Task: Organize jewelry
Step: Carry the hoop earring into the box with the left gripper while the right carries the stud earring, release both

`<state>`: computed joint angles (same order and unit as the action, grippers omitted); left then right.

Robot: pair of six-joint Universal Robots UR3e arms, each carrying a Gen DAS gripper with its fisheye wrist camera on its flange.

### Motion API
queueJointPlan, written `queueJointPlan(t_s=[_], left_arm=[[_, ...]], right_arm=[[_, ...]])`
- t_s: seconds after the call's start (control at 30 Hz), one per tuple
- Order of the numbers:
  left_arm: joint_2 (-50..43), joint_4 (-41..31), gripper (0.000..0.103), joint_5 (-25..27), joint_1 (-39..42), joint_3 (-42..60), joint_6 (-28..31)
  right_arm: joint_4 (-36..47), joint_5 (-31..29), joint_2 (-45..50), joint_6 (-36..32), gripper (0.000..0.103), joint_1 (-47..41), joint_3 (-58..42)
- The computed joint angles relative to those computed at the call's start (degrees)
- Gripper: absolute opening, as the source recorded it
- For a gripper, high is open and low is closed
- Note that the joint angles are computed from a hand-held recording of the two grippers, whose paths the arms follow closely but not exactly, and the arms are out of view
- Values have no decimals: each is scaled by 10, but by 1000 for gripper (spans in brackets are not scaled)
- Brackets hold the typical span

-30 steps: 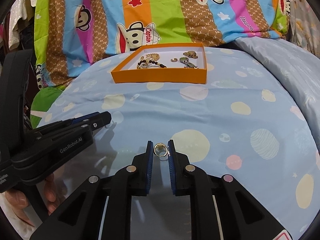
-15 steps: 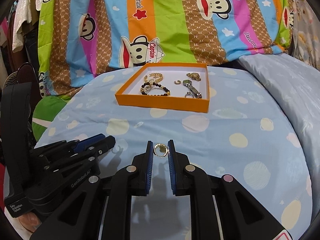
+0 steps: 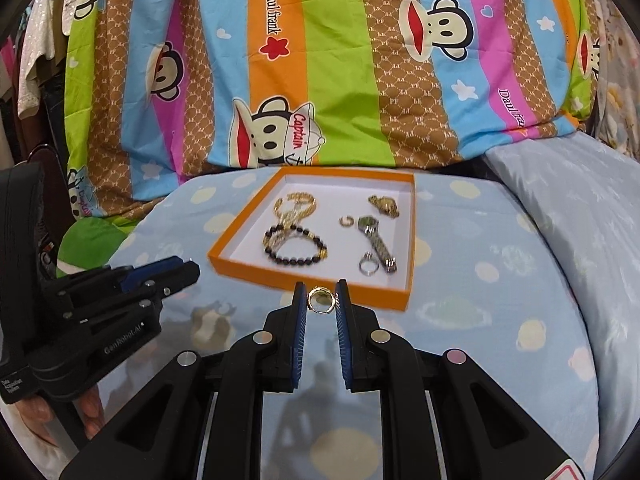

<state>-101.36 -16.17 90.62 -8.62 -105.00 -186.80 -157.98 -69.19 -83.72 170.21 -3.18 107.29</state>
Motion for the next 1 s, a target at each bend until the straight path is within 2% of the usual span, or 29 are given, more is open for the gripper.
queueJointPlan(t_s=[0.23, 0.6, 0.8, 1.0], left_arm=[[-130, -41, 17, 9, -2, 199, 17], [-345, -156, 17, 8, -1, 526, 13], [-415, -201, 17, 8, 0, 633, 19], [-458, -230, 17, 5, 3, 695, 23]], right_arm=[[23, -13, 137, 17, 14, 14, -179], [118, -27, 352, 45, 14, 33, -493], [179, -36, 440, 49, 14, 41, -629], [212, -44, 494, 50, 14, 46, -703]])
